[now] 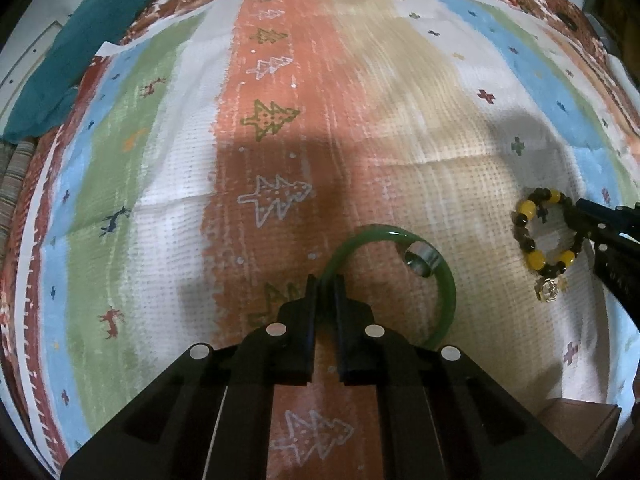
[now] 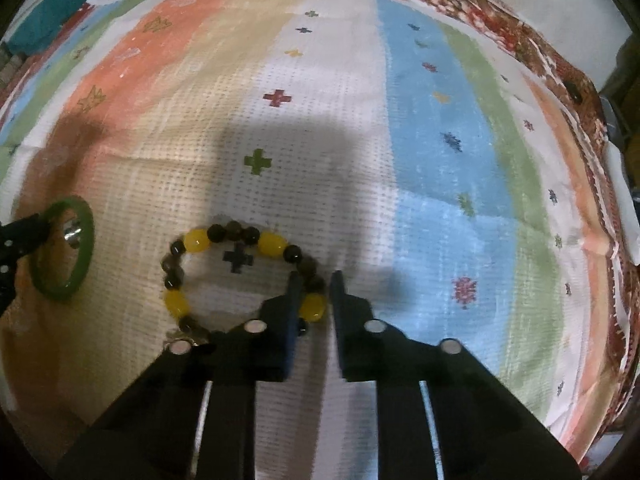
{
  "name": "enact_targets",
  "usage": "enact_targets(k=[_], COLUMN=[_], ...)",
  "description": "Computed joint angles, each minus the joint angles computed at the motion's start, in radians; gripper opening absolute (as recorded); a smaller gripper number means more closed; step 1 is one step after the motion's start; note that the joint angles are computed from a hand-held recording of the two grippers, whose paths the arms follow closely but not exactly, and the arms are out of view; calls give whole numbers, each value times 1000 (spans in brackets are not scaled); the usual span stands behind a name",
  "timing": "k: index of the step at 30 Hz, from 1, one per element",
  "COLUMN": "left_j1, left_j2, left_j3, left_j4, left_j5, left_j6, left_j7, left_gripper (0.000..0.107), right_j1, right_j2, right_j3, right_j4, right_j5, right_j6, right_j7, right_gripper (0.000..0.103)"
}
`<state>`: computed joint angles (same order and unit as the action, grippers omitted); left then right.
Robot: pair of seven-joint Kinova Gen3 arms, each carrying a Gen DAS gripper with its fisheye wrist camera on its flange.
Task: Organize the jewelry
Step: 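Grasp the green bangle with the left tool while the right tool grasps the yellow-black bracelet, then carry the green bangle and yellow-black bracelet over the tray with both tools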
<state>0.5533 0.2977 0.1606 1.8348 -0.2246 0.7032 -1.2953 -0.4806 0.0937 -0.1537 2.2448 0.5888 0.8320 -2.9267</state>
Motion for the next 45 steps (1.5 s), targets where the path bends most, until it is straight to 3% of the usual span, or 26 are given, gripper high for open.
enact_targets(k=[20, 45], left_j1=[-45, -92], left_j2=[-151, -392], left_j3=[43, 105], left_j4=[40, 133], left_j5=[83, 191], left_j6=[-12, -23], left_j7=[-44, -122], left_gripper=[7, 7], right_j1=[83, 94], right_j2=[-233, -422], right_j3=[-92, -365], right_j4=[36, 7], right_j5=[-41, -35], right_j6=[-81, 92], right_j7=[-3, -148], right_gripper=[12, 12])
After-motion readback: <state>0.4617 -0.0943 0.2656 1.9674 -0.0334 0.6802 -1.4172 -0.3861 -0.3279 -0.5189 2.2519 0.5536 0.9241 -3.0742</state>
